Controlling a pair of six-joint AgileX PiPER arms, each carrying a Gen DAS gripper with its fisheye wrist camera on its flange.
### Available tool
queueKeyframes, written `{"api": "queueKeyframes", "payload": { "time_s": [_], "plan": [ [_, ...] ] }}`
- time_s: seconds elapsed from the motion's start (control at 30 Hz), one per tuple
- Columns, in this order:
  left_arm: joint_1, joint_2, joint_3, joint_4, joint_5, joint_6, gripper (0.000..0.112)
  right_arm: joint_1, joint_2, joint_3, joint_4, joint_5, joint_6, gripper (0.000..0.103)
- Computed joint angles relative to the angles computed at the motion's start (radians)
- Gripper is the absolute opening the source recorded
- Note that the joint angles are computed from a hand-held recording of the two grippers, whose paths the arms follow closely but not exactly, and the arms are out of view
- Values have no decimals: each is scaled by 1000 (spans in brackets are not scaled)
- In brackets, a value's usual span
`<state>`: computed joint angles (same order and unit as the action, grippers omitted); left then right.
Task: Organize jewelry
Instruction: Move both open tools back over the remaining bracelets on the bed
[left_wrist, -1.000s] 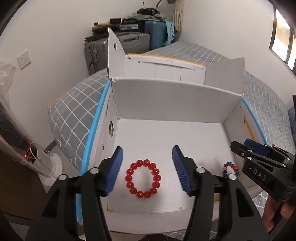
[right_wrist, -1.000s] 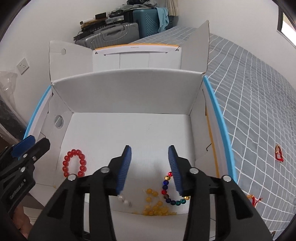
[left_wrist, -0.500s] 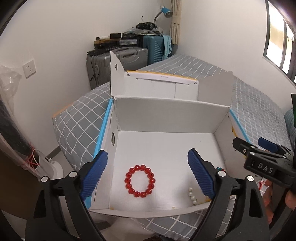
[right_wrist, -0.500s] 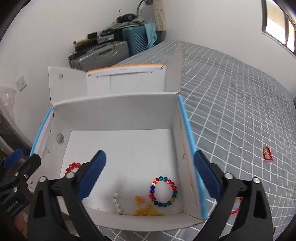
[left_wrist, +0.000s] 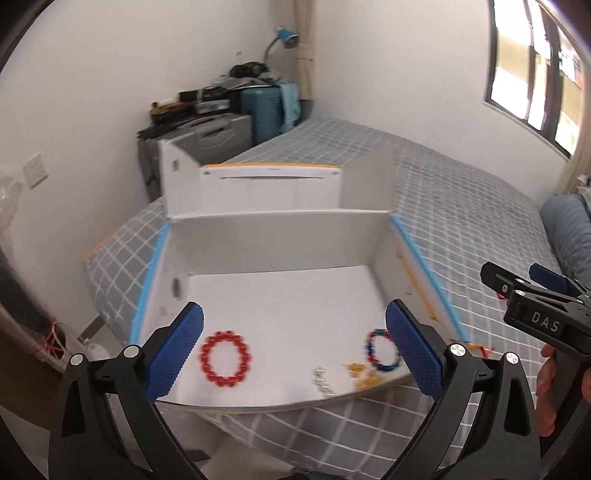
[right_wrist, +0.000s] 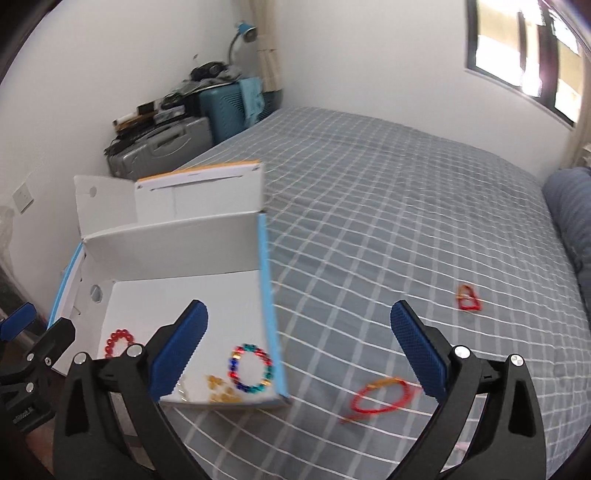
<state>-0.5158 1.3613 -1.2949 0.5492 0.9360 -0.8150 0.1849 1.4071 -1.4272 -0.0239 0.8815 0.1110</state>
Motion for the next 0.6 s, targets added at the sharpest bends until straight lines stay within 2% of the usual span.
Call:
{"api": "queueKeyframes", "payload": {
  "time_s": [0.07, 0.17, 0.27, 0.47, 0.6],
  "plan": [
    [-51, 31, -37, 7, 22, -10, 97, -58, -52, 52, 13, 1, -43, 95],
    [-123, 76, -75, 9, 15, -32, 97, -176, -130, 145, 43, -10, -123, 95],
    [-199, 150, -136, 1, 7, -52, 97, -376, -180, 218, 154, 6, -279, 95],
    [-335, 354, -351, -64, 11, 16, 97, -781, -188, 291, 381, 75, -619, 95],
    [-418, 499, -505, -89, 28, 40, 97, -972, -159, 325, 422, 83, -763, 95]
  ]
}}
